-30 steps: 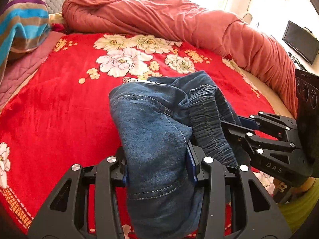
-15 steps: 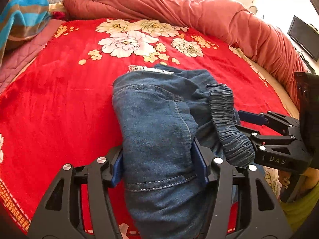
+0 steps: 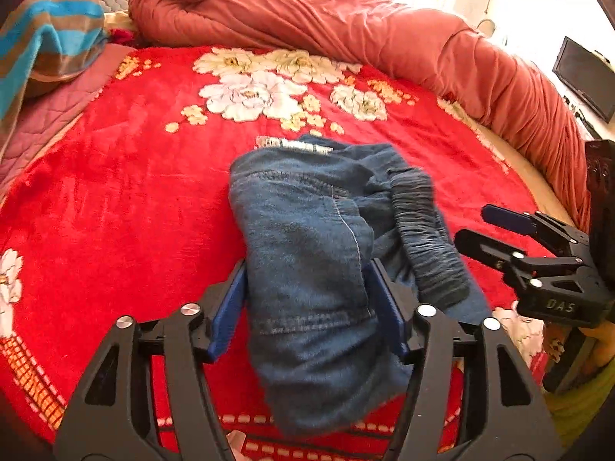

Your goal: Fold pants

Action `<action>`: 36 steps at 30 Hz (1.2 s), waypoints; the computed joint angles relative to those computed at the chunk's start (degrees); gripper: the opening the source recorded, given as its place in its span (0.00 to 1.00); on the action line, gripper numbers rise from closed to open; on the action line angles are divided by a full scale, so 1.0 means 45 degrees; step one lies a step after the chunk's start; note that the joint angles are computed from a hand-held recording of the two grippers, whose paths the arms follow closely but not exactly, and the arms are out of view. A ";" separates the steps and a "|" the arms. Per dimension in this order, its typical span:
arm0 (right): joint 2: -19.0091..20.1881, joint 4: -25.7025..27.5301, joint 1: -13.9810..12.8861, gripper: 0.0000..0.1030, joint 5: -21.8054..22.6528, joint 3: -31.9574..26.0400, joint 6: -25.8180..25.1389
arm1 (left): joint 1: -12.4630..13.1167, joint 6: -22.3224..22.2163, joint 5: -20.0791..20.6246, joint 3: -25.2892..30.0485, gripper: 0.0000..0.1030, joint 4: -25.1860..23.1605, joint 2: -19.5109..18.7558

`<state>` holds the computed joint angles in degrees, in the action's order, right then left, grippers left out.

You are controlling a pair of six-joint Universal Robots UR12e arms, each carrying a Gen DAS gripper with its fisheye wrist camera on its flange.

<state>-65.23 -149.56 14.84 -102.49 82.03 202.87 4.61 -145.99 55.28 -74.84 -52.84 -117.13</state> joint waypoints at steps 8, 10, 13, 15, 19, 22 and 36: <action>-0.0605 -0.1559 0.0625 0.95 -0.1482 0.0778 -0.0300 | 0.0448 -0.0129 -0.0580 -0.1081 0.91 0.1358 0.0901; -0.0740 -0.1975 0.0762 0.95 -0.1752 0.1000 -0.0237 | 0.0589 -0.0122 -0.0681 -0.1470 0.91 0.1751 0.1189; -0.0952 -0.2391 0.0900 0.95 -0.1970 0.1292 -0.0065 | 0.0737 -0.0110 -0.0731 -0.1878 0.91 0.2029 0.1503; -0.1080 -0.2525 0.0984 0.95 -0.2102 0.1439 0.0013 | 0.0856 -0.0037 -0.0853 -0.2138 0.91 0.2116 0.1714; -0.1309 -0.2539 0.1165 0.96 -0.2513 0.1670 0.0016 | 0.1078 0.0007 -0.1012 -0.2506 0.91 0.2130 0.2030; -0.1451 -0.2502 0.1292 0.96 -0.2727 0.1834 0.0079 | 0.1200 0.0054 -0.1069 -0.2783 0.91 0.2186 0.2251; -0.1740 -0.1815 0.1828 0.96 -0.3134 0.2330 0.0776 | 0.1451 0.0605 -0.0846 -0.3462 0.91 0.1523 0.2720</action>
<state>-73.06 -157.73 23.07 -116.59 92.51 206.36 11.14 -143.27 51.47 -90.43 -45.98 -104.89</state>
